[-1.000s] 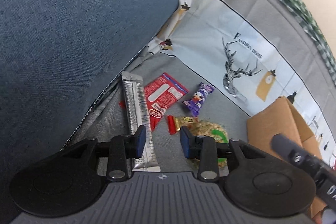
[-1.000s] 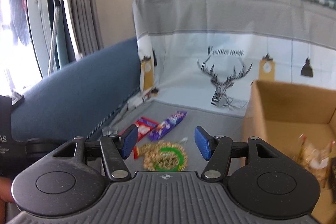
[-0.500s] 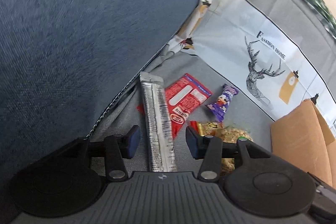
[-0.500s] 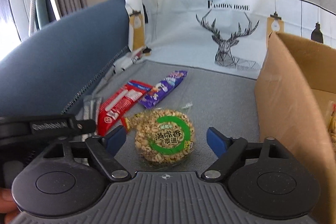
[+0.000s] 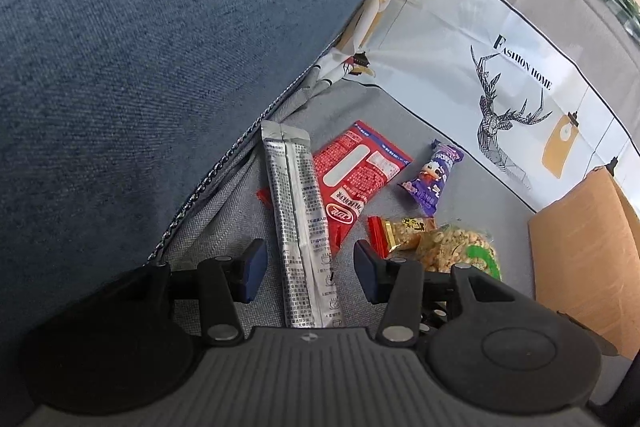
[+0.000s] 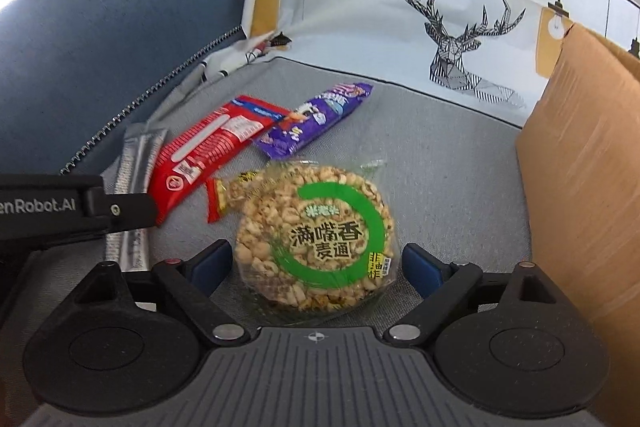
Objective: Organize snacks
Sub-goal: 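Grasp the silver stick pack with the left tool while the right tool grasps the peanut cake pack, then hold the silver stick pack in the left tool while the right tool regrips the peanut cake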
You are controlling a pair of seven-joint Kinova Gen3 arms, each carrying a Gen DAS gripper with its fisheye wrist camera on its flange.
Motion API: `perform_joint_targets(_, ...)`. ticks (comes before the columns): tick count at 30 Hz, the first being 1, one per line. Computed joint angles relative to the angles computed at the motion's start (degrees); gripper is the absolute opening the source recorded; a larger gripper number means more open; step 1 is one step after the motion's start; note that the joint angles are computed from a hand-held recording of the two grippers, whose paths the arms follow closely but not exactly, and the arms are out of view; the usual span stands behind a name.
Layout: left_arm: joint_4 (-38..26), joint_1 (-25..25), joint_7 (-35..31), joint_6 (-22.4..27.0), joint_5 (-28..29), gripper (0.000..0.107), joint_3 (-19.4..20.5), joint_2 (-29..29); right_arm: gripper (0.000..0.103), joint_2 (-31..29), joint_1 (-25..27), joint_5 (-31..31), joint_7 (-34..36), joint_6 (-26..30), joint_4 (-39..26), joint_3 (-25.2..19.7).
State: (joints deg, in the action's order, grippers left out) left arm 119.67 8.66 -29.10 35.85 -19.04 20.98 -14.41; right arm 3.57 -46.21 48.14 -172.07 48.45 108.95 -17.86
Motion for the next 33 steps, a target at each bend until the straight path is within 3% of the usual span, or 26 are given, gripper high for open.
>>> perform_joint_targets(2, -0.25, 0.14, -0.13, 0.24, -0.17, 0.053, 0.13, 0.43, 0.080, -0.41, 0.16, 0.40, -0.38, -1.22, 0.81, 0.08)
perform_joint_targets(7, -0.89, 0.72, 0.77, 1.32, -2.32, 0.052, 1.01, 1.46, 0.080, -1.20, -0.30, 2.63, -1.05, -0.67, 1.75, -0.77)
perform_joint_targets(11, -1.51, 1.61, 1.41, 2.73, -4.87, 0.051, 1.71, 2.49, 0.080, -3.43, 0.25, 1.01, 1.38, 0.30, 1.65, -1.56)
perform_joint_targets(15, -3.12, 3.55, 3.87, 7.36, -11.02, 0.038, 4.21, 4.60, 0.080, -7.29, 1.22, -1.66, 4.92, 1.21, 2.02, -3.79)
perform_joint_targets(18, -3.36, 5.86, 3.99, 8.68, -12.26, 0.029, 3.03, 4.88, 0.080, -10.47, 2.04, -4.26, 6.15, 2.07, 2.62, -6.35)
perform_joint_targets(21, -2.83, 7.72, 1.99, 8.29, -10.25, 0.026, 0.21, 3.59, 0.080, -13.85, 2.56, -6.58, 7.55, 3.16, 3.67, -9.44)
perform_joint_targets(25, -0.47, 8.51, -4.54, 3.71, -2.90, 0.025, -4.49, -1.04, 0.080, -17.88, 3.45, -9.06, 8.10, 4.92, 5.04, -13.76)
perform_joint_targets(29, 1.38, 8.80, -9.65, 0.45, 1.78, 0.025, -6.15, -6.11, 0.080, -20.90, 4.45, -12.81, 8.13, 5.00, 7.14, -17.17)
perform_joint_targets(33, 1.73, 9.21, -13.95, 0.40, 6.12, 0.025, -6.21, -10.11, 0.080, -21.55, 6.27, -15.17, 9.23, 5.93, 7.15, -20.50)
